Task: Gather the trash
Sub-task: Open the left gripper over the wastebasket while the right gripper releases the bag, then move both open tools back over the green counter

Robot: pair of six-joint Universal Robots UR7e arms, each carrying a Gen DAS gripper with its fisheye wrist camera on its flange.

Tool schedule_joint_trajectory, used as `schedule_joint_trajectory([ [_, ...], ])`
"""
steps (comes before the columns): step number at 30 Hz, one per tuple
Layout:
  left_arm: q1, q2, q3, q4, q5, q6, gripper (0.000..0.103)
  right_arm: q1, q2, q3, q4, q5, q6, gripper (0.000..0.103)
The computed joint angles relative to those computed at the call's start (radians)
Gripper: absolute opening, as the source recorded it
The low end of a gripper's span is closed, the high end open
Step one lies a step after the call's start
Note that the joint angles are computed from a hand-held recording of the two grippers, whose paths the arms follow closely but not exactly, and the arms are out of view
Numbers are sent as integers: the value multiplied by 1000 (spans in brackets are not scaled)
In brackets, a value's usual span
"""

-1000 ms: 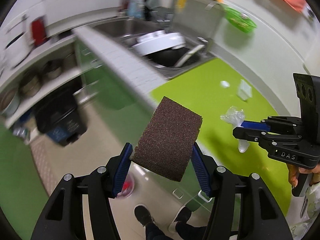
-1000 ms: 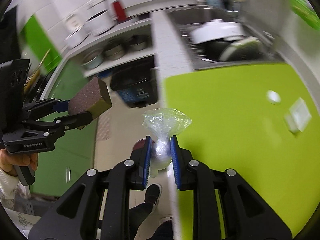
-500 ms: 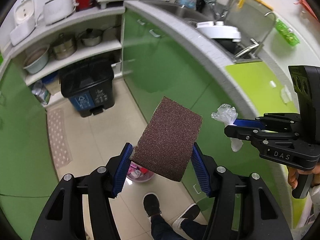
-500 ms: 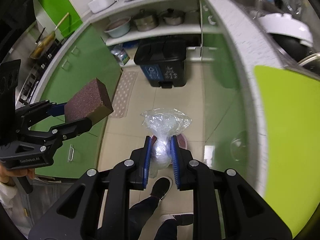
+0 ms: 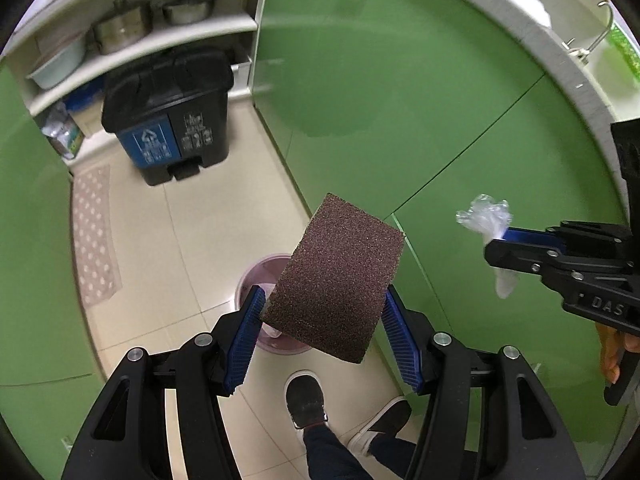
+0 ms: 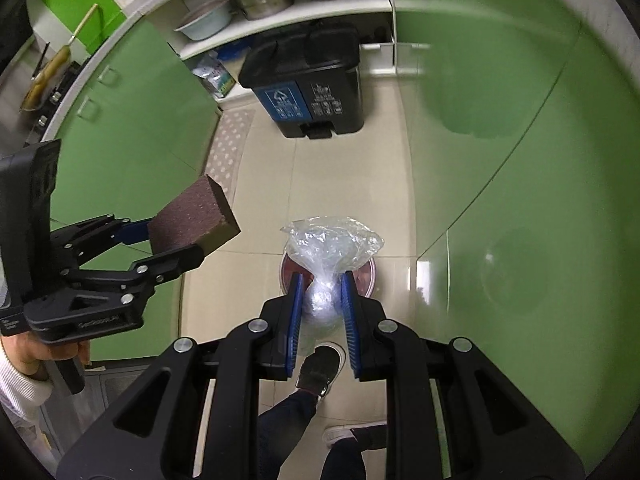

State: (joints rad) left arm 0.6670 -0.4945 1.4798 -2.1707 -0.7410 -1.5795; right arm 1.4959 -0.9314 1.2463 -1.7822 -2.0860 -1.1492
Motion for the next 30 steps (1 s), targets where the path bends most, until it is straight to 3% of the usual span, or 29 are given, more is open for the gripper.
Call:
schedule_joint_trajectory([
  [5,28,11,34,-104,-1,59,60,-16,20,10,-38,-5,4,19],
  [7,35,14,36,-109,9,56,77,-20,27,4,-42,-2,7,19],
  [8,34,16,41,-118,20,51,95,-22,29,2,-44,1,8,19],
  [14,49,17,53,-117,20,14,95,-28,26,12,-54,6,6,19],
  [30,10,-53,149,-74,33,-134,95,-17,26,81,-64,-27,-25,19],
])
